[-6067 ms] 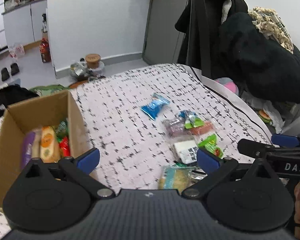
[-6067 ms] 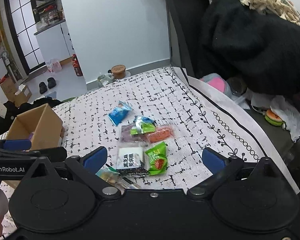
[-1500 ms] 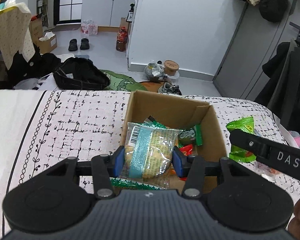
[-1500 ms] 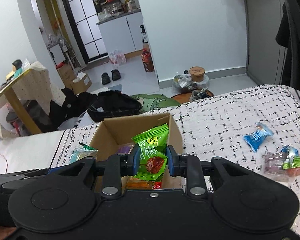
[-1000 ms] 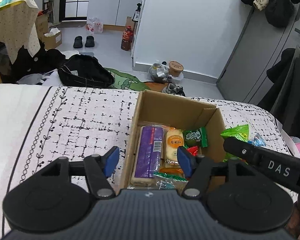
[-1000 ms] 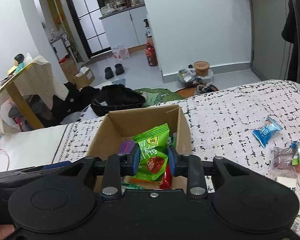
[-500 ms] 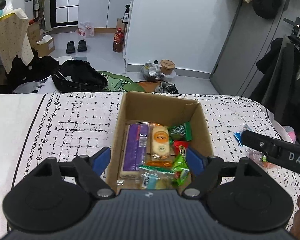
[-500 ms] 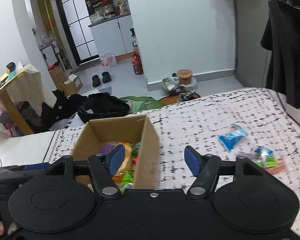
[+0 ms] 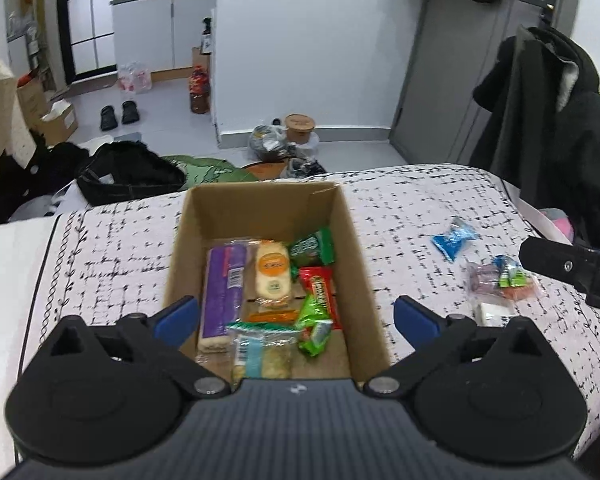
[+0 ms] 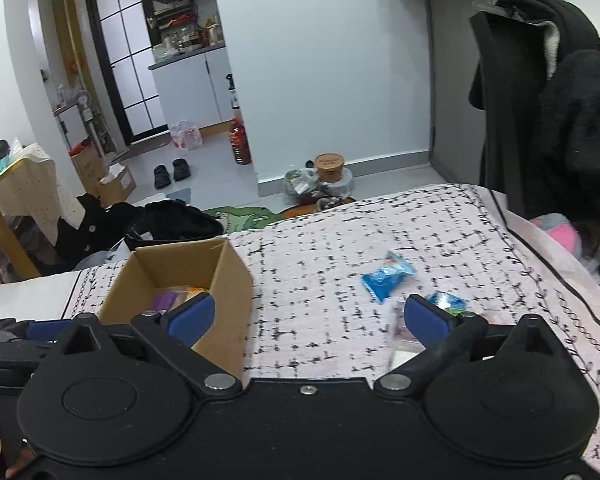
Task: Organize snacks
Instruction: 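Move both tools back over the remaining snack pile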
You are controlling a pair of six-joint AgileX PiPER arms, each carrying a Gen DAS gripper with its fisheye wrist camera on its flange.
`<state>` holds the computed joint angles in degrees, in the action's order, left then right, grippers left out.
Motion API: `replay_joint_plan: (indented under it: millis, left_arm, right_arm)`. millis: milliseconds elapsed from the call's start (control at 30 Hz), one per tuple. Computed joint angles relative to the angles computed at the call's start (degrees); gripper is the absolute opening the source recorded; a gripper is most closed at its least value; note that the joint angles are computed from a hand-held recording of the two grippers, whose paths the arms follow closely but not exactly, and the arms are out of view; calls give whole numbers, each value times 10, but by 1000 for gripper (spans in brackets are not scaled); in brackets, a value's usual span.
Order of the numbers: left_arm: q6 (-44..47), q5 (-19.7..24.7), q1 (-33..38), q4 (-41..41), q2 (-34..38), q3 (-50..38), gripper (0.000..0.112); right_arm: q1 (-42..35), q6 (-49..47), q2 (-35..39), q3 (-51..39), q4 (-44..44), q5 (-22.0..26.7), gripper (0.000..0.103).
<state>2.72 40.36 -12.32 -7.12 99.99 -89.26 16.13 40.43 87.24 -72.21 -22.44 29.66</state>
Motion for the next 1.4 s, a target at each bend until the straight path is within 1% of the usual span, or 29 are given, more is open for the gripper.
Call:
replay_joint_plan:
  millis: [67,167,267,567,700,767,867,1033,1133,1300,1400]
  left_arm:
    - [18,-3,-2,-17,-1,1,103]
    - [28,-6,-12,-19,-1,-2,103]
    - [46,-6,-19,-27,2,-7,103]
    - [99,16,-42,-58,22,-32,103]
    - [108,35,-57,-66,43,-56,103]
    - [113,33,-65,-65,47,-59,103]
    - [105,37,-76,-58,58,-68,103]
    - [103,42,-87,-61,72,-86,103]
    - [76,46,-98,-55,86,-106,103]
    - [56,50,-120,-51,116,-144,103]
    - [35,63,-133,-43,138,-171,103]
  right_arm:
    - [-4,0,-12,13,-2,-4,103]
    - [-9,8,-30,31,-13,-6,103]
    - [-20,0,-44,43,-4,-4,103]
    - [-57,-24,-81,81,23,1,103]
    - [-76,-35,-93,102,32,-4,103]
    - [-89,-53,-96,111,51,-9,103]
    - [-102,-67,-97,119,65,-8,101]
    - [-131,-102,-89,123,105,-8,95]
    - [-146,-121,-87,125,118,-13,95]
    - [-176,-166,-82,134,157,-22,92]
    - [-197,-199,-77,142,187,-32,90]
